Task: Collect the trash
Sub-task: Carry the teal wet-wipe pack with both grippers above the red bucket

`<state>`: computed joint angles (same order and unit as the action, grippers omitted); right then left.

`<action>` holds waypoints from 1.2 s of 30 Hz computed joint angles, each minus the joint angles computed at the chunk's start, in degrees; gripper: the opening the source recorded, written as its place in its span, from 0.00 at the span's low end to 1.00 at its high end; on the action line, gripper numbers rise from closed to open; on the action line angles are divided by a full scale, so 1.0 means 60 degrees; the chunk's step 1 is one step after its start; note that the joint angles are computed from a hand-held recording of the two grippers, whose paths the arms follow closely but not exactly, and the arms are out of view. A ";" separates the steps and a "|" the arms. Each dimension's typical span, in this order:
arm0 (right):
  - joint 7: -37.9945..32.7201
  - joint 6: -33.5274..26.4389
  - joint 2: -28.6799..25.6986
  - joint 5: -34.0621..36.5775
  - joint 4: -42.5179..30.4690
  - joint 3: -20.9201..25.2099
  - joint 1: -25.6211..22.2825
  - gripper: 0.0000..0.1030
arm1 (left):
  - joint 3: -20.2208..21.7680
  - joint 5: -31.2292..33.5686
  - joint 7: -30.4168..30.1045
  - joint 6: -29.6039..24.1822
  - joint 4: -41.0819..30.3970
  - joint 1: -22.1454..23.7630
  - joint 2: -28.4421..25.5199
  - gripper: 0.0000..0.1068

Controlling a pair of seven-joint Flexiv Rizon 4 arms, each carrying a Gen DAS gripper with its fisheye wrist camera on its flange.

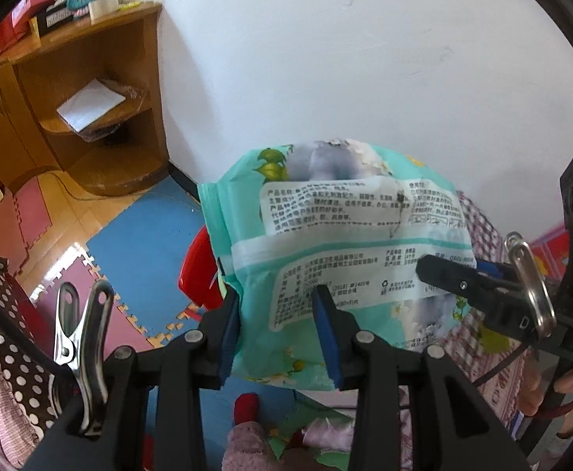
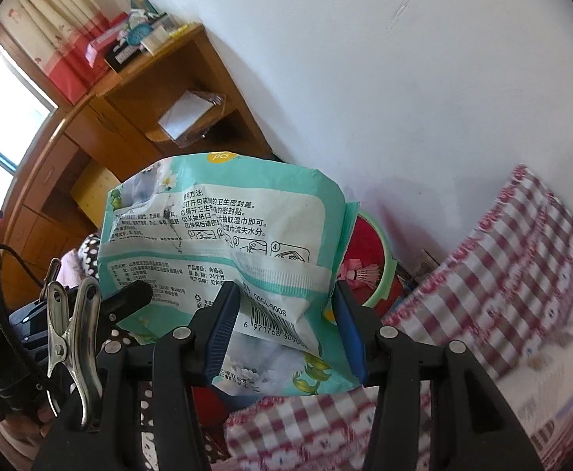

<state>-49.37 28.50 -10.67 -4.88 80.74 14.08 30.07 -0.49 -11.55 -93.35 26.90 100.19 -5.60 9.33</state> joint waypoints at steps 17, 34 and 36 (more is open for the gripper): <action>-0.0082 -0.0879 -0.1758 0.0041 -0.1039 -0.0396 -0.0131 0.49 | 0.0042 -0.1572 0.1544 0.1275 0.0737 0.0090 -0.1626 0.35; -0.0077 -0.2283 -0.3088 0.0201 -0.2439 -0.0604 -0.0096 0.50 | -0.0139 -0.2025 0.1894 0.1591 0.0572 0.0211 -0.2881 0.36; -0.0017 -0.2321 -0.3177 0.0245 -0.2499 -0.0617 -0.0105 0.50 | -0.0157 -0.1949 0.1854 0.1587 0.0532 0.0201 -0.2986 0.36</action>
